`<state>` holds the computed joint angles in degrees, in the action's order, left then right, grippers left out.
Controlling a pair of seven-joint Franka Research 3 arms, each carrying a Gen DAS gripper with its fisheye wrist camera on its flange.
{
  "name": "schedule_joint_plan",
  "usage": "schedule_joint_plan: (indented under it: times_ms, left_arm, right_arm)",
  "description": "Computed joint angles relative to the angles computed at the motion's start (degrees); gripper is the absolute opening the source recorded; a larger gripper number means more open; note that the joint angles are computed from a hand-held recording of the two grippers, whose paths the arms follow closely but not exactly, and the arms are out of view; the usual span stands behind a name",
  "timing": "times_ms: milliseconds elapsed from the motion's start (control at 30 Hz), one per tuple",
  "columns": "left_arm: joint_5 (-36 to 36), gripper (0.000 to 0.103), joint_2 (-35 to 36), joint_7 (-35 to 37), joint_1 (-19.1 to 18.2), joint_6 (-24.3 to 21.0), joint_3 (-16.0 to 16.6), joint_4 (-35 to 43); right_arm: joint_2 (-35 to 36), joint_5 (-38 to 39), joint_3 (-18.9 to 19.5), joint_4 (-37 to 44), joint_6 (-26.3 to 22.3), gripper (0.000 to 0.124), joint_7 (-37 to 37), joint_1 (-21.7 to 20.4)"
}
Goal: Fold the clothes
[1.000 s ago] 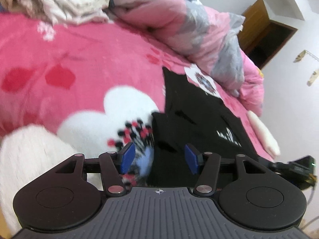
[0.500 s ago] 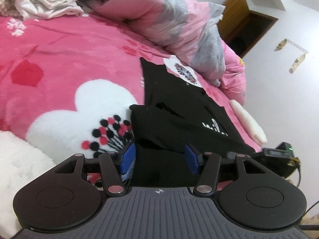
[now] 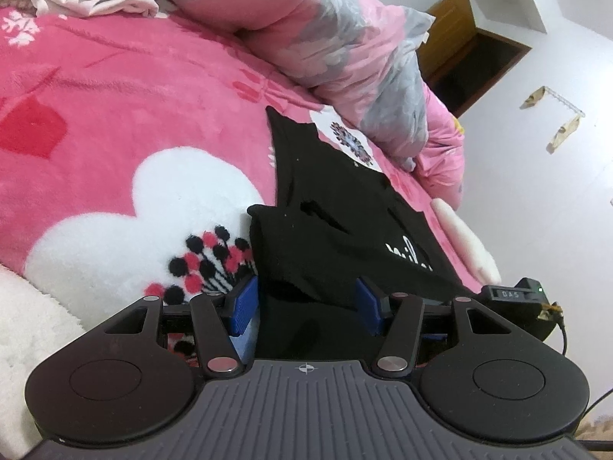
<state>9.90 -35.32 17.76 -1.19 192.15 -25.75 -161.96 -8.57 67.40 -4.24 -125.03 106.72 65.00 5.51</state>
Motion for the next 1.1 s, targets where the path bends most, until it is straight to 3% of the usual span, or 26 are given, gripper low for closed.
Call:
schedule_joint_plan:
  times_ms: [200, 333, 667, 867, 1100]
  left_arm:
    - [-1.24, 0.053, -2.02, -2.08, 2.96, -0.17, -2.68, -0.07]
    - [-0.82, 0.052, -2.69, -3.17, 2.67, -2.30, -2.40, 0.23]
    - [-0.89, 0.051, -3.85, -8.03, 4.88, -1.15, -4.14, -0.16]
    - [-2.06, 0.051, -3.18, -9.73, 4.25, 2.76, -3.28, -1.48]
    - [-6.82, 0.051, 1.58, -8.99, 2.43, 13.59, -1.51, -3.29]
  right_arm:
    - [0.25, 1.06, -0.46, -0.16, -1.30, 0.029, -1.04, -0.40]
    - [0.52, 2.66, -0.59, -0.41, -1.88, 0.029, -0.58, -0.68]
    - [1.78, 7.00, -0.37, -0.02, -2.22, 0.031, -0.38, -0.99]
    - [2.30, 6.80, -0.68, -0.09, -6.03, 0.034, 3.30, -1.50]
    - [4.46, 4.93, 1.32, 3.24, -8.12, 0.038, 6.05, -0.23]
